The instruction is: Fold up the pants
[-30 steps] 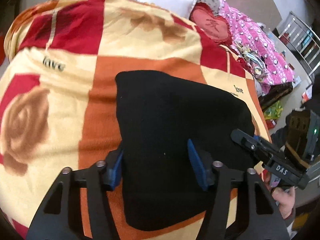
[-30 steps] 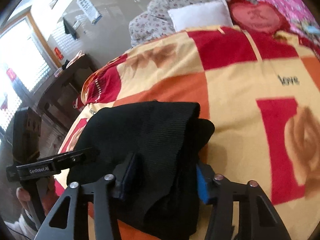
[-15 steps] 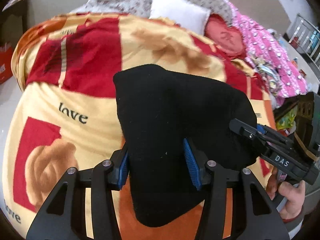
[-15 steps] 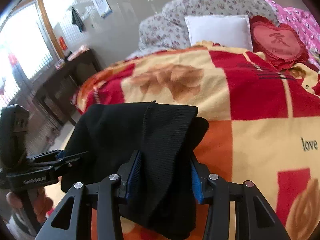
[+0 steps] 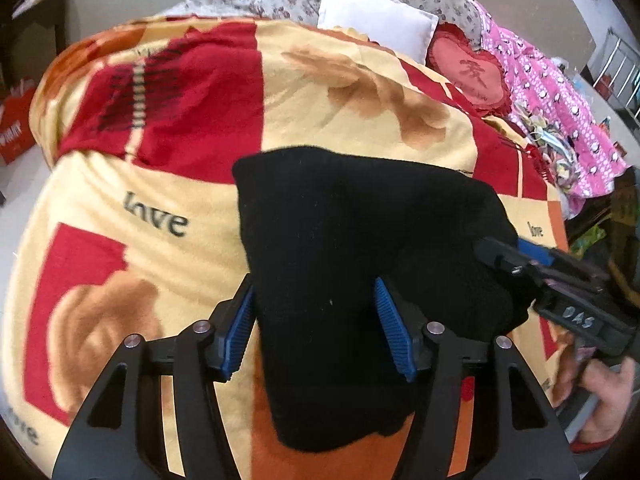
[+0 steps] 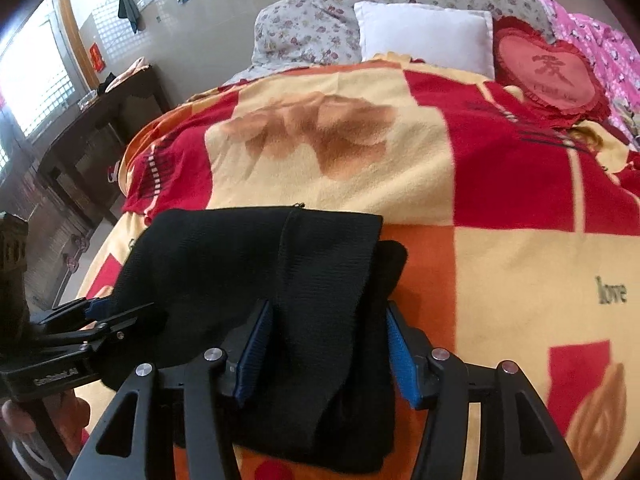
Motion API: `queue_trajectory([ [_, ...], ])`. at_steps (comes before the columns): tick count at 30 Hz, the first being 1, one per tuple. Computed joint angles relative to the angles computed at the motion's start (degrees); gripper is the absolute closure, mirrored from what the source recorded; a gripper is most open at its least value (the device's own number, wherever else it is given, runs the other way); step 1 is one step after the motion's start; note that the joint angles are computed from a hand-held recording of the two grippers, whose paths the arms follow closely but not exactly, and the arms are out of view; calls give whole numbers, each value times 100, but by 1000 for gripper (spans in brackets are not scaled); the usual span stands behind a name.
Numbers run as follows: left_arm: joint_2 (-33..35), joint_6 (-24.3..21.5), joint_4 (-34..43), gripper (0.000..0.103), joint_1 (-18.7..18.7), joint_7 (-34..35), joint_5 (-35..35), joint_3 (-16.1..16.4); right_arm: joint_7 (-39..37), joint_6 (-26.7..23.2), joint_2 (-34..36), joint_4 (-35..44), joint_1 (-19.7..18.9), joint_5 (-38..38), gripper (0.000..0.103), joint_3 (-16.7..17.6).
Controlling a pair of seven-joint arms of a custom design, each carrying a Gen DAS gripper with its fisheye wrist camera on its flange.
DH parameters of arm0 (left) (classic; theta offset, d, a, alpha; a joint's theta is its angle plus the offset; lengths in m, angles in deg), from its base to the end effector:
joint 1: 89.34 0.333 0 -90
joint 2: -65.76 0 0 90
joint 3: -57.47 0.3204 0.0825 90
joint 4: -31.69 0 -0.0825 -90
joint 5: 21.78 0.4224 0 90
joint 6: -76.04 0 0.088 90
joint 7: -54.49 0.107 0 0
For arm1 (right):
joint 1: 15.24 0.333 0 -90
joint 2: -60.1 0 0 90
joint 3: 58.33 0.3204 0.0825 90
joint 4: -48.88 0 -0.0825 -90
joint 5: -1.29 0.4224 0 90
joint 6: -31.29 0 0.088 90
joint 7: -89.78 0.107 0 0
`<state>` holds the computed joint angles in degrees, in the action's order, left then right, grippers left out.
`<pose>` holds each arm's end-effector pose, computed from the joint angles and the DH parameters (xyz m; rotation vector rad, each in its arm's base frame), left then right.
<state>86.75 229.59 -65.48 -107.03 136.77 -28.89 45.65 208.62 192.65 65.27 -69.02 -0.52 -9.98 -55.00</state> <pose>0.6510 -0.3434 0.4442 -1.7547 2.2586 -0.9264 0.6104 0.2082 0.4532 -1.7632 1.8090 -0.4652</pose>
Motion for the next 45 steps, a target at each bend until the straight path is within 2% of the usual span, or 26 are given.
queue_trajectory([
  [2, -136, 115, -149, 44, -122, -209, 264, 136, 482, -3, -216, -130, 85, -627, 49, -82],
  [3, -207, 175, -227, 44, -173, -340, 389, 193, 543, 19, -284, -175, 83, -697, 49, -70],
  [6, -383, 359, -437, 44, -326, -826, 844, 370, 392, 230, -512, -362, 92, -631, 49, 11],
  [9, -483, 321, -538, 44, -396, -1255, 1234, 447, 124, 244, -514, -400, 138, -499, 49, 79],
  [14, -634, 222, -744, 43, -522, -2058, 2039, 573, 555, -157, -136, -215, 243, -1059, 49, 76],
  [16, -711, 212, -839, 43, -551, -2317, 2378, 586, 798, -105, -170, -270, 273, -1334, 49, 36],
  [19, -851, 227, -987, 43, -632, -2946, 3098, 664, 821, -55, -348, -378, 269, -1254, 49, 62],
  [25, -1069, 299, -1205, 43, -518, -3620, 3810, 533, 1699, 172, -786, -752, 199, -1936, 49, 125],
  [28, -1183, 308, -1300, 43, -531, -4118, 4418, 527, 2148, 187, -943, -867, 115, -2324, 49, 202],
  [37, -1447, 369, -1517, 43, -364, -4895, 5333, 292, 2004, 282, -1139, -1117, 103, -1999, 49, 245],
  [45, -1500, 357, -1596, 43, -261, -4947, 5406, 120, 2077, 242, -1177, -1167, 67, -2089, 49, 316],
])
